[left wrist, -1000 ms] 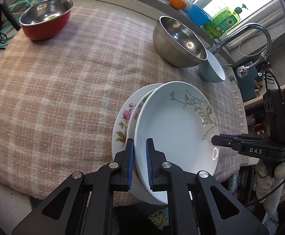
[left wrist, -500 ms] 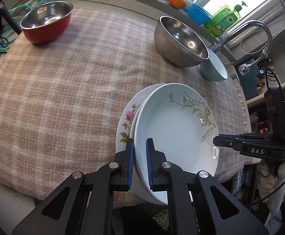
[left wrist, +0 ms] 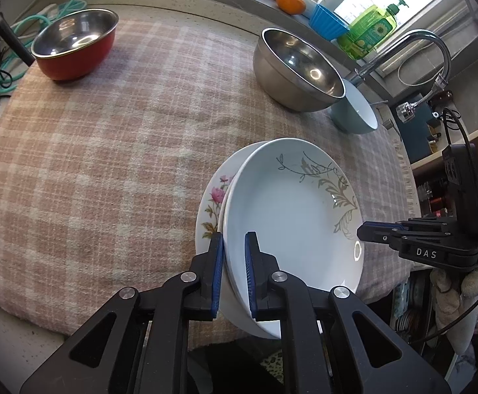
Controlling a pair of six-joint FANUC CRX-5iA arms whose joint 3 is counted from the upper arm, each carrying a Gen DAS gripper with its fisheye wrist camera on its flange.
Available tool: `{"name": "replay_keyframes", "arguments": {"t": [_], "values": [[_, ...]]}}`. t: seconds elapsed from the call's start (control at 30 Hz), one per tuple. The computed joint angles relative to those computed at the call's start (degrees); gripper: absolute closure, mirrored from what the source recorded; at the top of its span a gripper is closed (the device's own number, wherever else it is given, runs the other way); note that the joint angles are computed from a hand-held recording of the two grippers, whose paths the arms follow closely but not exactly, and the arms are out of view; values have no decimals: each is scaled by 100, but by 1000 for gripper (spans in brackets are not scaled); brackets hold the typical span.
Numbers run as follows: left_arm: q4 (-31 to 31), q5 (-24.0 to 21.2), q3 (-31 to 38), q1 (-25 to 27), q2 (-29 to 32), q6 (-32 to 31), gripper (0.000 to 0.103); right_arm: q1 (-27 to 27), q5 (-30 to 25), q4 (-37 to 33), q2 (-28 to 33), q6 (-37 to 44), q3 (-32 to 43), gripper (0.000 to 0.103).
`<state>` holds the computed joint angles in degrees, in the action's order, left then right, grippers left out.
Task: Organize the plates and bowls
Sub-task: 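Lower the white plate onto the floral plate stack with the right tool, then open the right tool and withdraw it from the white plate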
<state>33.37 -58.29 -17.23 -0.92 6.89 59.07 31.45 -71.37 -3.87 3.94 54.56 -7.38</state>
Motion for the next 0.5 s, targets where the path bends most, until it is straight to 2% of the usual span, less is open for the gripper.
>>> {"name": "replay_keyframes", "arguments": {"t": [0.3, 0.5], "values": [[-208, 47, 119, -96, 37, 40, 92, 2, -32, -11, -33, -45, -7, 98], [-116, 173, 73, -52, -157, -202, 90, -37, 12, -40, -100, -78, -3, 98]]}}
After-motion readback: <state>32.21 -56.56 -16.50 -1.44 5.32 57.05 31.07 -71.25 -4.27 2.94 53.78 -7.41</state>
